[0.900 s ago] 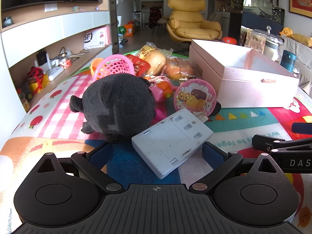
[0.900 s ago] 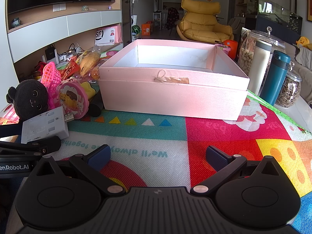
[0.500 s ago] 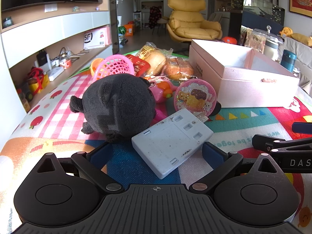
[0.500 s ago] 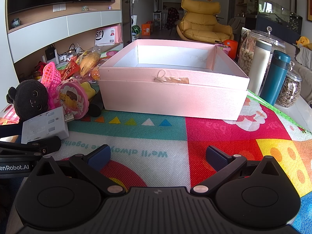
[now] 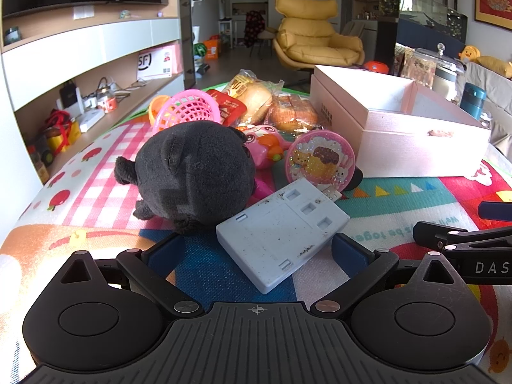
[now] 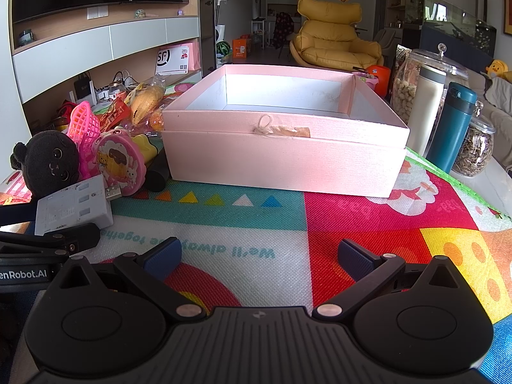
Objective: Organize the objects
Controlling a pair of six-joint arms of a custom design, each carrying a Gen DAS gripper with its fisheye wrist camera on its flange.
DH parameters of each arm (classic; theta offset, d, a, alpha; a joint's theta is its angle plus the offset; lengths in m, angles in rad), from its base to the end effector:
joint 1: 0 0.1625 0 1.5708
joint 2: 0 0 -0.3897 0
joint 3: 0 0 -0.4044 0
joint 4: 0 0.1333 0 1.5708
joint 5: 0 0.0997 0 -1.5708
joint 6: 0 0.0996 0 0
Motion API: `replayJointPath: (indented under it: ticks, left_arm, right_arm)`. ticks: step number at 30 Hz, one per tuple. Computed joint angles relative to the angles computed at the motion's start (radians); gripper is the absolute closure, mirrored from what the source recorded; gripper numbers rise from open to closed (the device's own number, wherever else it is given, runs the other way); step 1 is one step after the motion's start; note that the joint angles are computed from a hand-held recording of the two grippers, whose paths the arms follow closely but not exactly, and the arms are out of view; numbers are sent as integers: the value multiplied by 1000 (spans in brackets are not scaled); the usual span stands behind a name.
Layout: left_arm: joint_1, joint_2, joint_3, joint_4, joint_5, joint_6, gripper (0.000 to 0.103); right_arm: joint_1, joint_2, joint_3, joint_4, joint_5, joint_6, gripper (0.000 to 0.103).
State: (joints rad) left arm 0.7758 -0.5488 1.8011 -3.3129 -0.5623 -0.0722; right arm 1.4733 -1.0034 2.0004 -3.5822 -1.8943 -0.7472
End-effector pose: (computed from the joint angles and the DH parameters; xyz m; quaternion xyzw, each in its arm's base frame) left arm -0.2560 -0.5559 -0.0182 0.1908 0.8360 -0.3896 0.3362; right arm 0.0465 -0.5690 0.1863 0.2012 -0.8425 0.3796 0.3249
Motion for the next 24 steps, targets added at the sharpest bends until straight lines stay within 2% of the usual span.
replayJointPath:
  ticks: [8,11,13,17,20,22,24]
  left_arm:
    - [0,-47,57,-54,-59,-23,2]
    - [-8,-74,88,-65,-64,5,2]
    - [-15,-87,98,-94,-42,39,2]
    - [6,-102,48,-85,-14,41,3]
    - [35,-73,-29,-87,-13,108,3]
    - [55,-64,-69,-38,-22,105,3]
    - [74,-69,-83,-1,-54,90,13]
  right_arm:
    - [0,1,-1,0,1,0,0]
    - [-2,-4,4,1,2,2,0]
    - [-4,-11,10,6,4,4,0]
    - [4,-19,-4,60,-10,3,0]
    - [8,-40,-19,137,-23,0,0]
    - [7,-52,-19,168,-22,-7,0]
    - [2,-63,-15,187,-8,-19,0]
